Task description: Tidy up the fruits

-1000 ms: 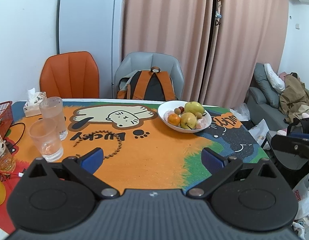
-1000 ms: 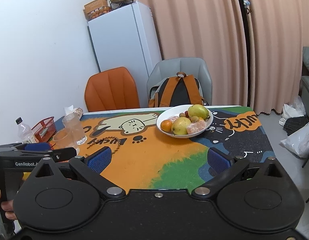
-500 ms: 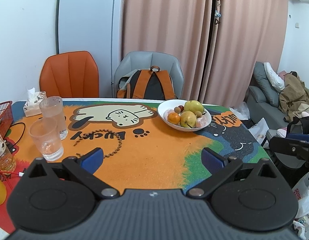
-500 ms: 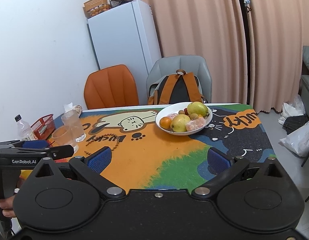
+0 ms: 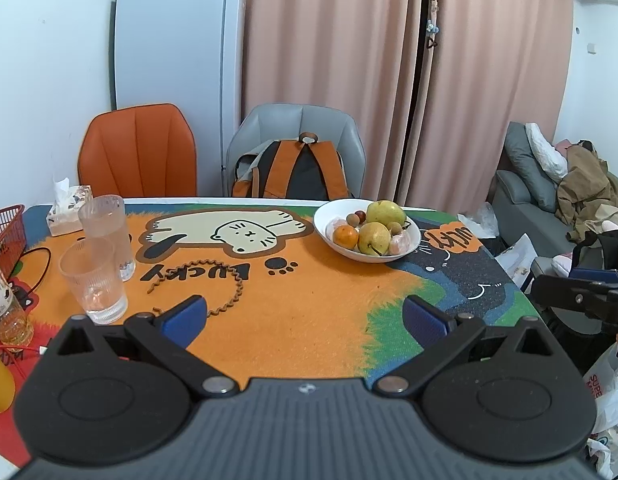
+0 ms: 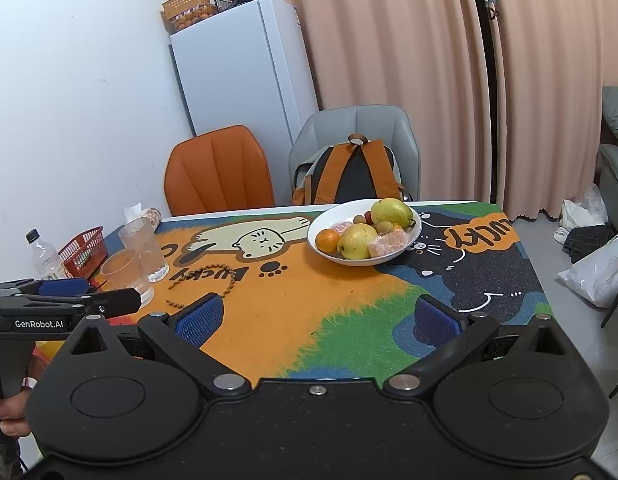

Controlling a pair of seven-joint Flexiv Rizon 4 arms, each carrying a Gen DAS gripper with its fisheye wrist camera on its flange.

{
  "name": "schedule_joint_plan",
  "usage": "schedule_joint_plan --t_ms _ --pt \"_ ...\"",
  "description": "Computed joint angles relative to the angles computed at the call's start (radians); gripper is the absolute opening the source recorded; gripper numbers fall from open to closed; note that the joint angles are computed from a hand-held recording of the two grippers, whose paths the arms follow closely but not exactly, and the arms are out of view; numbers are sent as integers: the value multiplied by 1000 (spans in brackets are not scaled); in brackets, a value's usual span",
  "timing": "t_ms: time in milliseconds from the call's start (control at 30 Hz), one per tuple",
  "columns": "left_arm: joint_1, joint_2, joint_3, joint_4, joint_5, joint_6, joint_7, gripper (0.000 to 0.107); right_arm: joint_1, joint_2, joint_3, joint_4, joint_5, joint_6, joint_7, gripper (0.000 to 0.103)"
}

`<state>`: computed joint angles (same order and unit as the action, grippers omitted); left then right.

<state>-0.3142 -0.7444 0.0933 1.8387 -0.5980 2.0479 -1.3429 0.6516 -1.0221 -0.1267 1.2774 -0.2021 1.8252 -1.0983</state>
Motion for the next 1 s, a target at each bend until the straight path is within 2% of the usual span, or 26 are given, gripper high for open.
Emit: schedule_joint_plan --t_ms 600,1000 --pt "-10 -5 15 -4 -7 -17 -7 103 -9 -1 14 -4 -10 -8 -3 103" --pt "37 -9 -27 3 58 7 -29 103 -16 -10 24 -17 -25 -19 -4 103"
